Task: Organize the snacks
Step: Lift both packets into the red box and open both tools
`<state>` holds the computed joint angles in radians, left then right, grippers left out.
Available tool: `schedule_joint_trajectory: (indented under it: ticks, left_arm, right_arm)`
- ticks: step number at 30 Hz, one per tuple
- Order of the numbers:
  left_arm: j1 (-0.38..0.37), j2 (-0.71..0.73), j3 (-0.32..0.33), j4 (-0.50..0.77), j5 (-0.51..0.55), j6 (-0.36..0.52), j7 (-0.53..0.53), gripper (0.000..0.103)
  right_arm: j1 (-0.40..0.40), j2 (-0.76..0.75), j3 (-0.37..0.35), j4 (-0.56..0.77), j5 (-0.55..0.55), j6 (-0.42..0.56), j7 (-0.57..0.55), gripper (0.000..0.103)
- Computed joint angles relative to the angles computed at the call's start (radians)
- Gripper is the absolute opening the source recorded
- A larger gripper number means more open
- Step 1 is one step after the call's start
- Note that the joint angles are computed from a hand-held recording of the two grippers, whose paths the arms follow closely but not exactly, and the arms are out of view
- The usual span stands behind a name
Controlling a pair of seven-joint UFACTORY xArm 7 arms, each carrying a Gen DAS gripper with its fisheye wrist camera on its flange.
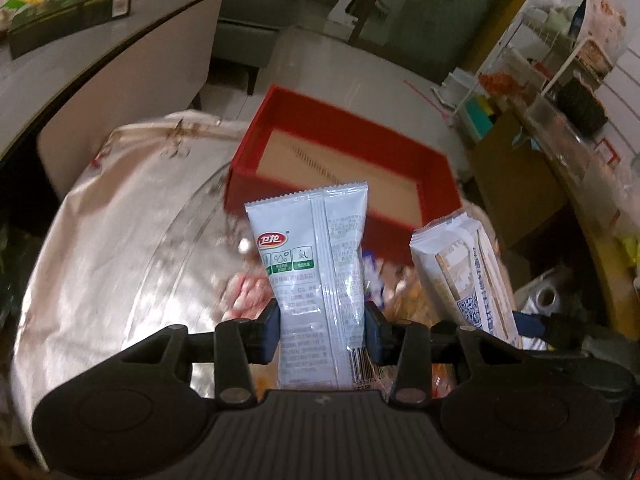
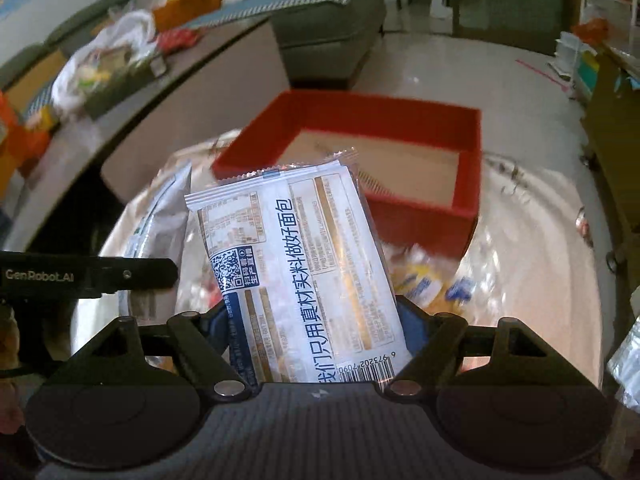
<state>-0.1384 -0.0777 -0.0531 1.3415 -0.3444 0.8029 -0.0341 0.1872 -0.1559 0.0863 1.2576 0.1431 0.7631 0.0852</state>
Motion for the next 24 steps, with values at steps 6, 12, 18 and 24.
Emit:
schedule_joint_trajectory:
  ticks: [6,12,18,24]
  left_arm:
    - [-0.009,0.151,-0.021,0.167,0.047,-0.031,-0.051,0.035]
    - [-0.02,0.315,-0.036,0.346,0.105,-0.086,-0.085,0.035]
    - [-0.045,0.501,-0.028,0.562,0.2,-0.089,-0.157,0.035]
    - [-0.06,0.634,-0.025,0.709,0.249,-0.059,-0.184,0.035]
  right_arm:
    - [-0.023,0.096,-0.009,0.107,-0.026,-0.053,0.047,0.084]
    - [-0.041,0.238,-0.018,0.25,-0.035,-0.094,0.099,0.084]
    - [-0.047,0.372,-0.025,0.376,-0.063,-0.104,0.128,0.084]
    - [-0.058,0.471,-0.029,0.464,-0.068,-0.084,0.15,0.084]
